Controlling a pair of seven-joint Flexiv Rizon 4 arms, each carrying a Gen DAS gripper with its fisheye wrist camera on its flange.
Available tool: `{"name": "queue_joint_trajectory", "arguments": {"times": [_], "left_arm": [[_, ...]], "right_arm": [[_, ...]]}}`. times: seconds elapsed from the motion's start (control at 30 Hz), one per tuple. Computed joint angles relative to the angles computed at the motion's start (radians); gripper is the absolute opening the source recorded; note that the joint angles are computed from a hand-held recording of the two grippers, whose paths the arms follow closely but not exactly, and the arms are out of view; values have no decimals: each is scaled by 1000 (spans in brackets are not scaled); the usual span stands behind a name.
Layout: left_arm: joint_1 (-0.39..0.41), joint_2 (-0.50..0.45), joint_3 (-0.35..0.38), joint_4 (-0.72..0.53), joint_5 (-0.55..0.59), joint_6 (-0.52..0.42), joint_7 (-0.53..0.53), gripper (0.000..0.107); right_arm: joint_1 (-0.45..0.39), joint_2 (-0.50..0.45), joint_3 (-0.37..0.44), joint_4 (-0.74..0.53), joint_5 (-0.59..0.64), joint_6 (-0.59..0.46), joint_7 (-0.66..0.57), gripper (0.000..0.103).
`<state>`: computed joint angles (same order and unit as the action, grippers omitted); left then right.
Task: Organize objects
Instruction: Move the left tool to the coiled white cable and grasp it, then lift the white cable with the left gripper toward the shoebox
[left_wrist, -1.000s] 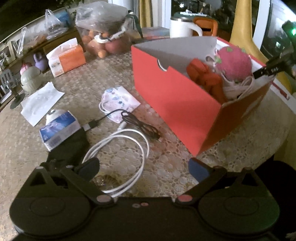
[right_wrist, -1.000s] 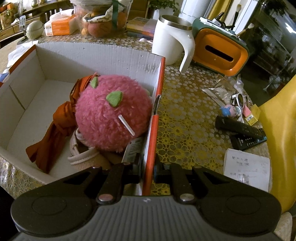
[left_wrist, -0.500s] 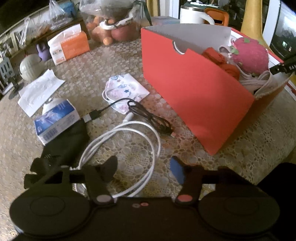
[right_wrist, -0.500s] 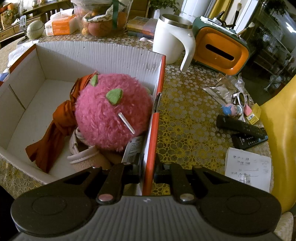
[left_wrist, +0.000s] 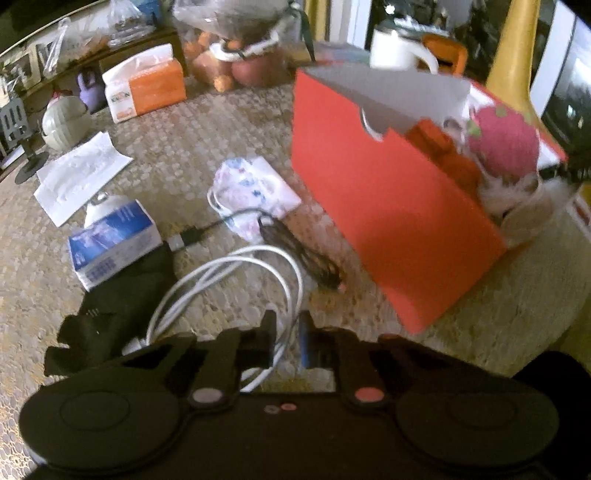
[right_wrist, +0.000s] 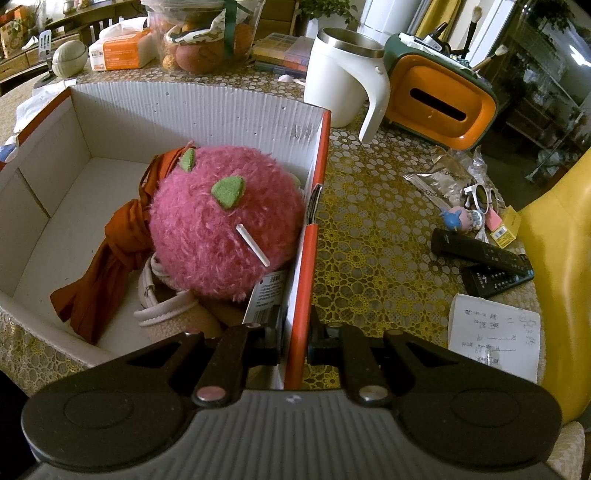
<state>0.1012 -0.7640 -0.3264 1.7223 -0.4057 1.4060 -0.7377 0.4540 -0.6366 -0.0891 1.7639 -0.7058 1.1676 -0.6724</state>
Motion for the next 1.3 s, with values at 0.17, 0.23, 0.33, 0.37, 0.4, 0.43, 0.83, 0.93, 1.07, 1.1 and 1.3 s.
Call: {"name": "queue_joint_trajectory", "arguments": {"times": [0.17,0.23,0.33,0.37,0.4,0.43,0.83,0.93,1.07,1.1,1.3], "left_arm": [[59,20,-70,-2,-58,0,2,5],[60,32,-67,-13,-78,-12,-14,3],[58,48,-55,-28,-102,-31,-30,3],[60,53,-55,-29,-112,-37,-30,3],[69,61,-65,-25,-125,-39,-24,3],[78,69,-76,-16,-137,-32,-13,3],[153,141,-219,28,-281,22,125,2],[144,158,-238,27,-304,23,164,2],[141,172,-288,13,-350,28,231,0],[135,175,-296,7,-361,27,247,0],[66,168,-273,-32,-392,16,303,0]], "right_arm": [[1,0,-1,1,-1,2,1,11],[1,0,-1,1,-1,2,1,11],[2,0,-2,0,0,1,1,11],[2,0,-1,1,0,1,1,11],[1,-1,-2,0,0,1,1,11],[2,0,-2,1,-1,3,2,11],[2,0,-4,3,-3,4,4,11],[2,-1,-4,1,-3,3,4,11],[1,0,-3,2,-3,3,2,11],[0,0,-3,2,-3,4,1,11],[3,-1,-9,4,-9,12,7,11]]}}
